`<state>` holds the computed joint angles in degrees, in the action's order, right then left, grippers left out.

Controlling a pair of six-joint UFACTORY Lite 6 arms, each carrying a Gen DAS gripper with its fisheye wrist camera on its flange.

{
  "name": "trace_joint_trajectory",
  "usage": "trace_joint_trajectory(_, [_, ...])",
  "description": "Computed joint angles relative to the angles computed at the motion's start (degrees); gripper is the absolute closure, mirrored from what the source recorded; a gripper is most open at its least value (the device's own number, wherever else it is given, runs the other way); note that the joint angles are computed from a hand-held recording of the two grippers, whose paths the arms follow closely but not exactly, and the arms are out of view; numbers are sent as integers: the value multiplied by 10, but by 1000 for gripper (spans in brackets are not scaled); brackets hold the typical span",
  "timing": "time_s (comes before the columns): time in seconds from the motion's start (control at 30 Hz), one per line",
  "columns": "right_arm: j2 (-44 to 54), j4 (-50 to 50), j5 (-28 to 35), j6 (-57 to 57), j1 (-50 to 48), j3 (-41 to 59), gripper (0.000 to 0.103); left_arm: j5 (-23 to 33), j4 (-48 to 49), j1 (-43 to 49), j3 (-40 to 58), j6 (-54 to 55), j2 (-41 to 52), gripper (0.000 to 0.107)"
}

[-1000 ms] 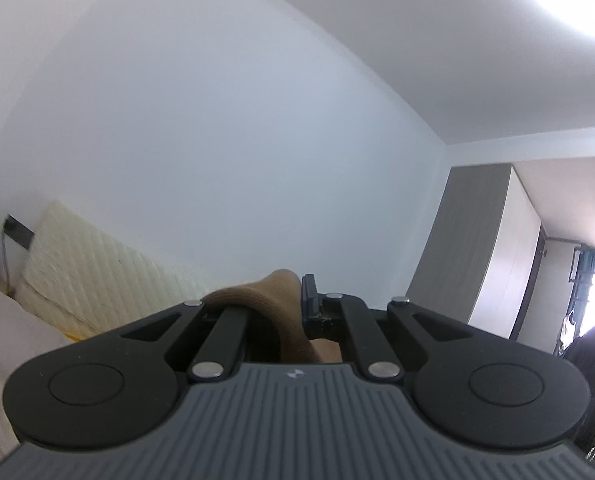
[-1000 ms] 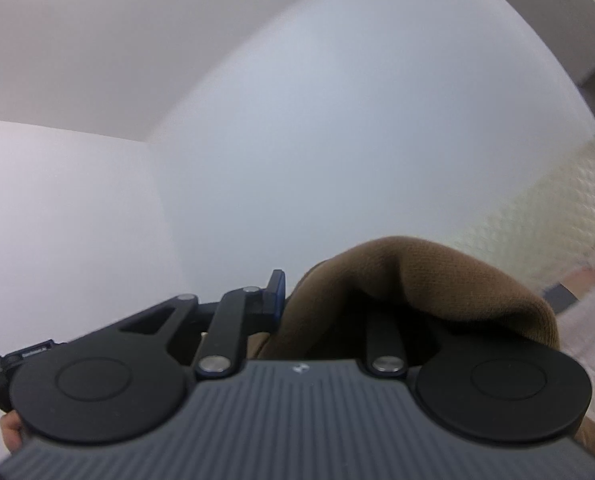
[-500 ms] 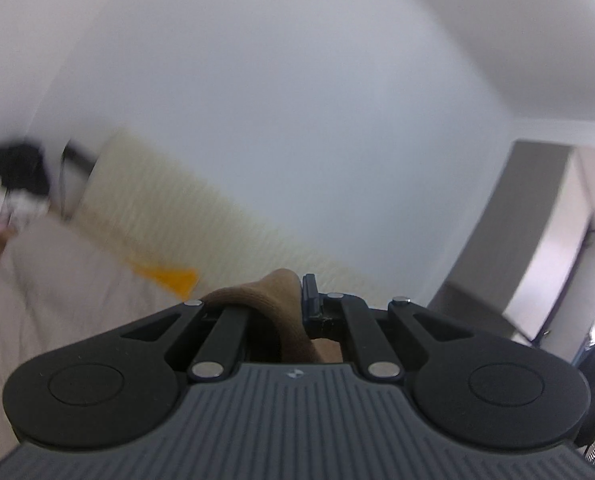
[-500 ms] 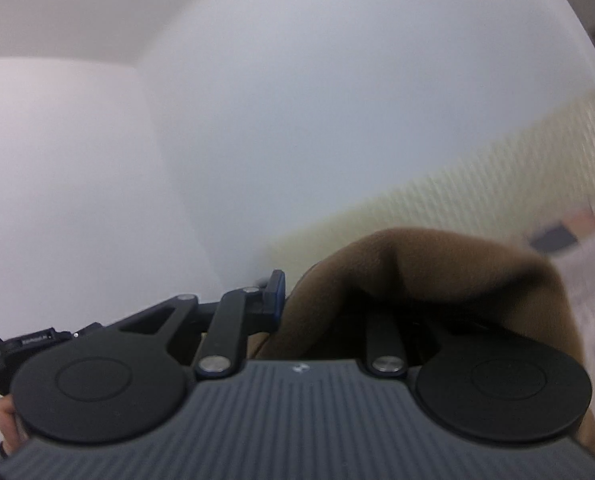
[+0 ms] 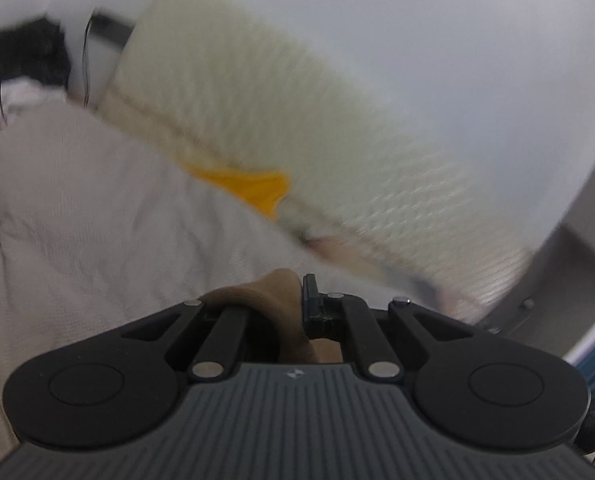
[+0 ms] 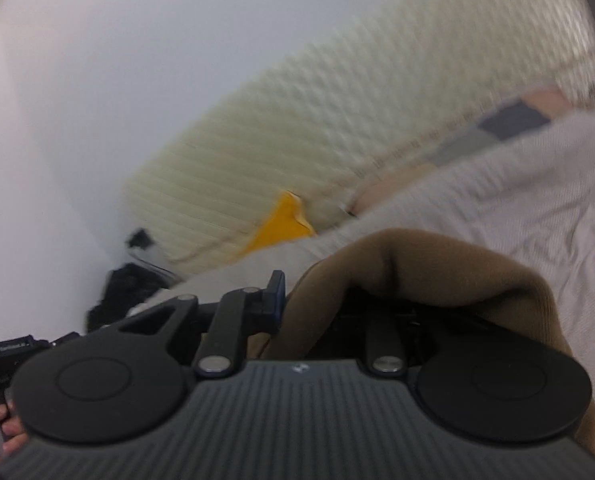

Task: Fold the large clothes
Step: 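Grasp the hoodie fabric with both grippers and lift it up, then lower the hoodie onto the bed and open both grippers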

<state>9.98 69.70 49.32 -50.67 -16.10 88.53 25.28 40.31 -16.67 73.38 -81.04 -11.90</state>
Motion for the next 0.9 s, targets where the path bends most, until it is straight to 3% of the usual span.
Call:
trace_joint_trajectory(0.13, [125, 46, -93, -63, 60, 9, 79, -153, -126, 134, 55, 139, 233, 100])
trace_joint_trajectory(0.3, [278, 45, -168, -69, 104, 82, 79, -207, -358, 183, 180, 433, 456, 100])
trace_joint_trajectory(0.5, [424, 23, -204, -28, 126, 195, 78, -189, -596, 204, 285, 663, 599, 96])
trace_joint_trajectory(0.67, [411, 19, -214, -5, 133, 176, 78, -181, -731, 207, 264, 791, 584, 94])
trace_joint_trajectory(0.7, [406, 11, -214, 7, 134, 174, 78, -171, -739, 208, 256, 799, 571, 87])
trace_joint_trajectory(0.73, [396, 1, -213, 23, 135, 168, 77, -158, -771, 211, 241, 829, 551, 64])
trace_joint_trajectory(0.8, [387, -21, -205, 59, 136, 169, 70, -121, -806, 215, 234, 858, 524, 29])
trace_joint_trajectory(0.9, [343, -31, -192, 95, 132, 129, 42, -134, -685, 192, 148, 741, 421, 24])
